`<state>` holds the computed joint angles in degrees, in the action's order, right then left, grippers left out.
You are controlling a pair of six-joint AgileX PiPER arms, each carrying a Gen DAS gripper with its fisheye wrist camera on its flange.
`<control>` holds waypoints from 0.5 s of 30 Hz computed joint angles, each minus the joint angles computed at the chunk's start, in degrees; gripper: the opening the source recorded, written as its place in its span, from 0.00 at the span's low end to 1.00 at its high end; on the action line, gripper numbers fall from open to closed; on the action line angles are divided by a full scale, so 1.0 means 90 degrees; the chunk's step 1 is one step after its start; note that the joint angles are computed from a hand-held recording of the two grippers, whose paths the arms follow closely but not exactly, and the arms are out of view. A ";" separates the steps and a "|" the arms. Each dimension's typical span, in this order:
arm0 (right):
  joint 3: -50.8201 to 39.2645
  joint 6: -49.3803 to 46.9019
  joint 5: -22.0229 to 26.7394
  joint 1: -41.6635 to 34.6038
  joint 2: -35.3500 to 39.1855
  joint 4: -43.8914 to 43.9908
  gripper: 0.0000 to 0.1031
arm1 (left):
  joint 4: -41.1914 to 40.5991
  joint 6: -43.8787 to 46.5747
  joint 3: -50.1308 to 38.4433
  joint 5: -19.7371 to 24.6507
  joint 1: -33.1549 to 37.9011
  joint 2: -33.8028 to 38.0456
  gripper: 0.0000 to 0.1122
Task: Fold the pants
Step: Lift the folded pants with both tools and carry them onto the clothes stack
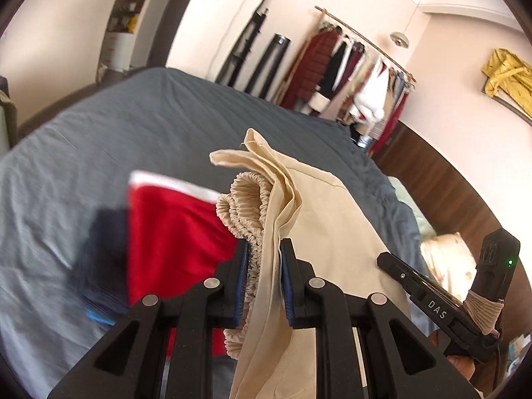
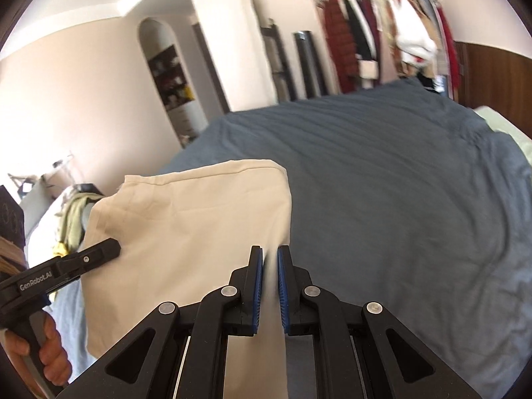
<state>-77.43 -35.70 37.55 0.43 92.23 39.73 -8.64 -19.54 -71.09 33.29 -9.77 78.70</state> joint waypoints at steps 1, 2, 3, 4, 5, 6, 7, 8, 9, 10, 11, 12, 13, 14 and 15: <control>-0.0107 0.0184 -0.0142 0.0254 0.0100 -0.0108 0.10 | -0.0282 0.0421 -0.0035 0.0105 0.0302 -0.0018 0.17; -0.0199 0.0273 -0.0201 0.0403 0.0186 -0.0139 0.10 | -0.0491 0.0726 -0.0058 0.0176 0.0517 -0.0014 0.17; -0.0334 0.0439 -0.0295 0.0612 0.0322 -0.0216 0.10 | -0.0658 0.0982 -0.0101 0.0263 0.0738 0.0025 0.17; -0.0443 0.0558 -0.0343 0.0735 0.0437 -0.0286 0.10 | -0.0819 0.1215 -0.0137 0.0330 0.0940 0.0090 0.17; -0.0549 0.0644 -0.0358 0.0836 0.0552 -0.0324 0.10 | -0.0870 0.1313 -0.0198 0.0346 0.1031 0.0195 0.17; -0.0695 0.0784 -0.0412 0.1001 0.0730 -0.0394 0.10 | -0.1029 0.1562 -0.0233 0.0407 0.1242 0.0300 0.17; -0.0697 0.0839 -0.0467 0.1083 0.0784 -0.0428 0.10 | -0.1077 0.1674 -0.0226 0.0409 0.1317 0.0370 0.17; -0.0808 0.0943 -0.0476 0.1181 0.0939 -0.0506 0.10 | -0.1057 0.1694 -0.0201 0.0379 0.1326 0.0409 0.17; -0.0877 0.0992 -0.0480 0.1230 0.1040 -0.0541 0.10 | -0.1022 0.1730 -0.0172 0.0340 0.1344 0.0467 0.17; -0.0969 0.1102 -0.0474 0.1287 0.1170 -0.0659 0.10 | -0.1097 0.1909 -0.0116 0.0320 0.1425 0.0511 0.17; -0.1031 0.1155 -0.0471 0.1328 0.1272 -0.0741 0.10 | -0.1144 0.2006 -0.0102 0.0324 0.1467 0.0550 0.17; -0.1072 0.1167 -0.0440 0.1335 0.1343 -0.0789 0.10 | -0.1160 0.2079 -0.0092 0.0304 0.1497 0.0655 0.17; -0.1100 0.1195 -0.0433 0.1342 0.1420 -0.0867 0.10 | -0.1207 0.2173 -0.0019 0.0283 0.1545 0.0671 0.17; -0.1162 0.1241 -0.0356 0.1338 0.1507 -0.0993 0.10 | -0.1242 0.2266 0.0051 0.0280 0.1595 0.0669 0.17; -0.1182 0.1265 -0.0294 0.1338 0.1538 -0.1076 0.10 | -0.1186 0.2266 0.0085 0.0263 0.1606 0.0706 0.18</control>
<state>-88.07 -24.31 34.91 12.47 106.07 30.05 -19.31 0.86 -70.32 35.66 4.69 85.06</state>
